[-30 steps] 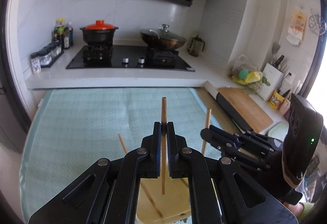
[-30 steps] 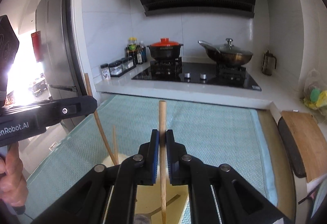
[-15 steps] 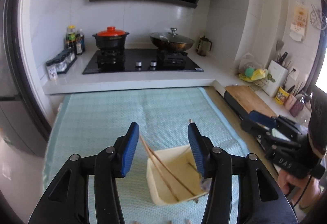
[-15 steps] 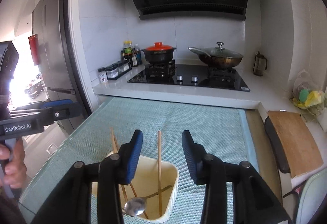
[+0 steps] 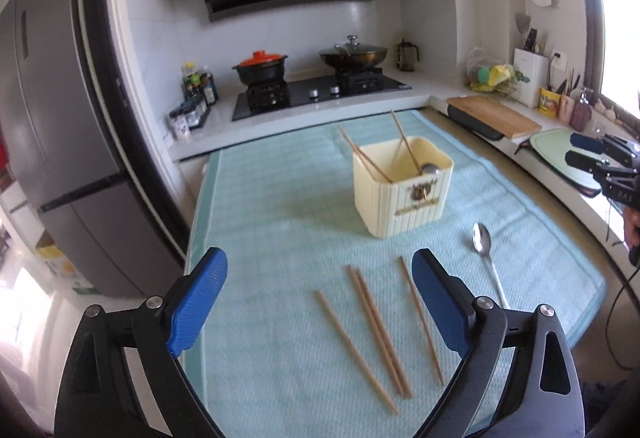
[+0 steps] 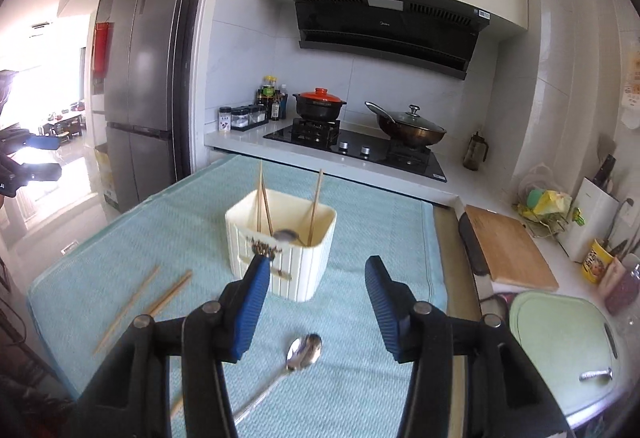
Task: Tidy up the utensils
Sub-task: 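Withdraw both open tools from the cream holder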
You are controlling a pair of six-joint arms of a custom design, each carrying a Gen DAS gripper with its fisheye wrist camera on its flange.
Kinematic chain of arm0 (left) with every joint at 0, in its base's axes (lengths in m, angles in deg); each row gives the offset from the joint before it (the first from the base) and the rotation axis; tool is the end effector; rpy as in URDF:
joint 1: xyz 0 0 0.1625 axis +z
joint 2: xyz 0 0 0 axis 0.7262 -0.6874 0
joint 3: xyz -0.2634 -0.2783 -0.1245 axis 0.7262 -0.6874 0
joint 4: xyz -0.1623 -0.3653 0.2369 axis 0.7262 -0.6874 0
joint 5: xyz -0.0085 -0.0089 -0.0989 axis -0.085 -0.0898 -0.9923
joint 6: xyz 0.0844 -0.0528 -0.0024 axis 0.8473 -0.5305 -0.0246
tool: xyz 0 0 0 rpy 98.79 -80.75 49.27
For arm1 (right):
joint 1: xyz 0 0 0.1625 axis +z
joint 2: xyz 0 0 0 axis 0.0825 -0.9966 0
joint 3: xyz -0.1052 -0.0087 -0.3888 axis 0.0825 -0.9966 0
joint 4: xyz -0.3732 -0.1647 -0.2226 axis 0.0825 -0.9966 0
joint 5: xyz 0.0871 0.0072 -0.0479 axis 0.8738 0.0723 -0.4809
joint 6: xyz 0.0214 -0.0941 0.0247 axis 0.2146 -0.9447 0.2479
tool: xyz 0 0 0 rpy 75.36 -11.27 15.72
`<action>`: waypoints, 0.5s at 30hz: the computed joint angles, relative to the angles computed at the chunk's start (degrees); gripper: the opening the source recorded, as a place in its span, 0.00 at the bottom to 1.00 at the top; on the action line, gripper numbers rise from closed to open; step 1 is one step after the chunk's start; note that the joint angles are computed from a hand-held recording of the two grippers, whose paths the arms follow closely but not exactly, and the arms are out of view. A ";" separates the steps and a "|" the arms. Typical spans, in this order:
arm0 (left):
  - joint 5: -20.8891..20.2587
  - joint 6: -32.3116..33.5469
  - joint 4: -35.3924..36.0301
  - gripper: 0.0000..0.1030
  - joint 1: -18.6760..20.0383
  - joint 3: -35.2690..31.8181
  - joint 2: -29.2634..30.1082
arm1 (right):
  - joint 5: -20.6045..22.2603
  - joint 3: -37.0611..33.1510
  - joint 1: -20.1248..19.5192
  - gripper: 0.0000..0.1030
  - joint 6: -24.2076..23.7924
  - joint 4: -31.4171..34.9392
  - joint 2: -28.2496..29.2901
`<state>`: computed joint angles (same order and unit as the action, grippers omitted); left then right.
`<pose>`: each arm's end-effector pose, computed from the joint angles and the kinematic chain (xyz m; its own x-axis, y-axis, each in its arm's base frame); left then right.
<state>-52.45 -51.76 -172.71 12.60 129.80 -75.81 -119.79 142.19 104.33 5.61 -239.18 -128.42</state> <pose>-0.2380 -0.7442 0.3237 -0.4855 0.6033 -0.6327 0.8675 0.4221 -0.2633 0.2717 -0.5981 0.2559 -0.5835 0.1388 0.8002 -0.6659 0.4822 -0.5692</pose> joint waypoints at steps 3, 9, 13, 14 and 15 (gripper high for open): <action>-0.14 -2.76 -4.79 0.91 1.26 8.26 -4.04 | -2.63 4.41 0.77 0.49 -0.20 -7.64 1.05; -2.10 -11.69 -11.52 0.91 3.86 17.74 -7.04 | -5.05 11.21 -0.02 0.49 9.33 -13.95 3.83; 0.10 -11.73 -12.48 0.91 4.25 19.94 -6.46 | -4.86 13.98 -1.32 0.49 16.26 -14.14 5.17; 0.24 -11.68 -12.20 0.91 4.31 20.21 -6.33 | -4.47 14.52 -1.60 0.49 17.62 -13.77 5.28; 0.52 -11.57 -12.32 0.91 4.28 20.65 -6.26 | -4.40 14.71 -1.78 0.49 18.37 -13.56 5.55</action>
<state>-51.93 -63.33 -185.03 16.88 150.45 -82.07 -124.19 156.90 102.55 23.98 -252.74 -122.88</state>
